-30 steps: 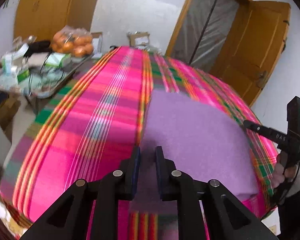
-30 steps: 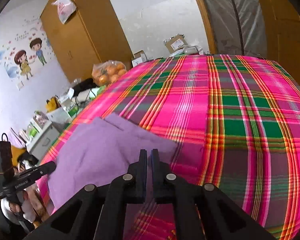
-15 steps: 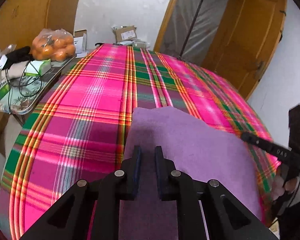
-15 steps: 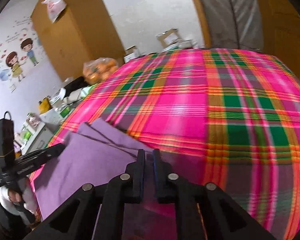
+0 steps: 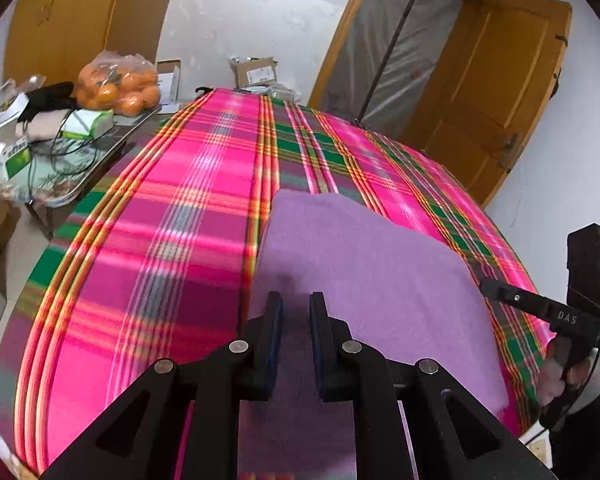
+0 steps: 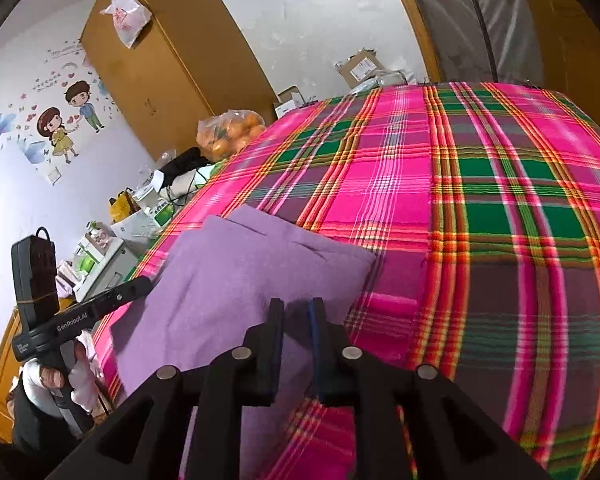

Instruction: Fold clothes

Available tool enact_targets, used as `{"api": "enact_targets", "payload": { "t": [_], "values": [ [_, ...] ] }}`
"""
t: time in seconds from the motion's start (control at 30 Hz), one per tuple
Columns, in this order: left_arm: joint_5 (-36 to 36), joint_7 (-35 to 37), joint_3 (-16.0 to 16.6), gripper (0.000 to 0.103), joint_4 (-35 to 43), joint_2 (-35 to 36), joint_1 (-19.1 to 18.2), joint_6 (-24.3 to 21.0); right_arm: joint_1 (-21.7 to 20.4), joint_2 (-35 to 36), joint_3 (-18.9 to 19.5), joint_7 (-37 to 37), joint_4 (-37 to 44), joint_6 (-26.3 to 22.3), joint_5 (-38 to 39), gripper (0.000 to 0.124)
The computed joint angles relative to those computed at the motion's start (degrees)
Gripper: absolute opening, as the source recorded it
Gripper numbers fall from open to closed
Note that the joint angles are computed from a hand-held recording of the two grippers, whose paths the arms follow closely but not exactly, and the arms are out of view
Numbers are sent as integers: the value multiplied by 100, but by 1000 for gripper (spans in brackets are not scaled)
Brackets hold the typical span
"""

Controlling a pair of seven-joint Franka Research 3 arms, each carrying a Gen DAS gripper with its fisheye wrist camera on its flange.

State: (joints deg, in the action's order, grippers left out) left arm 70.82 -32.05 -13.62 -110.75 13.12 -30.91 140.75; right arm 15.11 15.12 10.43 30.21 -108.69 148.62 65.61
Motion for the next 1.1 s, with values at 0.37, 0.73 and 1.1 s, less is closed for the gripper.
{"api": "enact_targets", "payload": {
  "t": [0.37,0.73,1.1],
  "values": [
    [-50,-730,-131,32,-646,-467,157,319,-278,-144,-196,285,-304,-1267,369,50],
    [352,-1219,41,39,-669,-273,389,1335,-255,170,-162,658,31,-1606,302,52],
    [589,-1428,46,39,-621,-235,410,1449,-315,526,-23,943,557,-1715,96,21]
  ]
}}
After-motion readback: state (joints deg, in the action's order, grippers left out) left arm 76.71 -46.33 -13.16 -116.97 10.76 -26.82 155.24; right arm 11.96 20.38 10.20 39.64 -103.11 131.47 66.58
